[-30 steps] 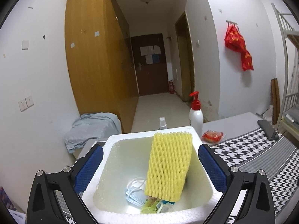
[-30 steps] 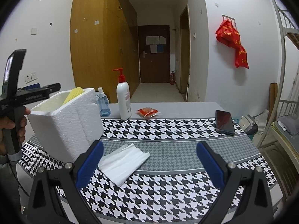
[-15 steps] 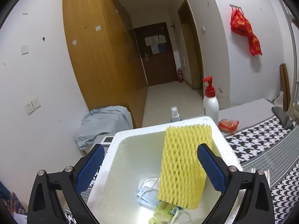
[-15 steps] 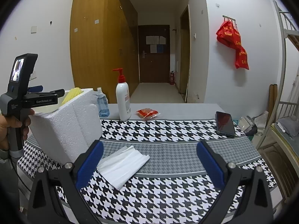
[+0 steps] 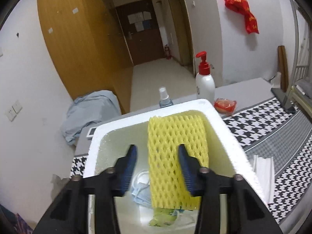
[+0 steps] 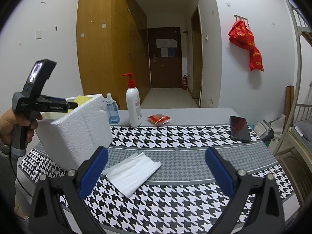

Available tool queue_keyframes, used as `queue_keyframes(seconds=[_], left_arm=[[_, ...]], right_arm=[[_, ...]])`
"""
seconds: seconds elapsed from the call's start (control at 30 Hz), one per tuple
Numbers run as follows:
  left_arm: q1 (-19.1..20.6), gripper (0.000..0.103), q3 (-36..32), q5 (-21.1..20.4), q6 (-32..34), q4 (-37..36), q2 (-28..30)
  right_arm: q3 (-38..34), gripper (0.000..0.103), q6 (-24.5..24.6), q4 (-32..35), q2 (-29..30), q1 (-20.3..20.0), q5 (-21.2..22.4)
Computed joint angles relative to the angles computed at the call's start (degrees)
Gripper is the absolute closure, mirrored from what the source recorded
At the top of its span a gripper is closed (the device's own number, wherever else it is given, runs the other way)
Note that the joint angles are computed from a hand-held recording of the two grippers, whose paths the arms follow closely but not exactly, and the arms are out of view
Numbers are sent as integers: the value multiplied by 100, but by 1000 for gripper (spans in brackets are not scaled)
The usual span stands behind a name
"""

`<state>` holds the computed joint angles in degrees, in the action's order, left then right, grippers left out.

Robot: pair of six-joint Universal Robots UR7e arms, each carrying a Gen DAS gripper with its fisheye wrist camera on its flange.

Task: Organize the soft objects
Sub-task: 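Lower the yellow sponge into the foam box with the left tool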

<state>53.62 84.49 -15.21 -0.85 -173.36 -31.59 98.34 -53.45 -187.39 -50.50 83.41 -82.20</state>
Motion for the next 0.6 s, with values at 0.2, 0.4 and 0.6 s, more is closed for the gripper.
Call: queue_keyframes(seconds=[0.2, 0.4, 0.6], left_arm=[[26, 72, -39, 382, -131, 51, 52], [47, 73, 205, -440, -615, 368, -270], [60, 55, 88, -547, -539, 409, -181]], right_arm=[[-13, 2, 41, 29, -26, -23, 53], [0, 2, 49, 40, -49, -42, 96], [33, 2, 41, 11, -72, -50, 102]])
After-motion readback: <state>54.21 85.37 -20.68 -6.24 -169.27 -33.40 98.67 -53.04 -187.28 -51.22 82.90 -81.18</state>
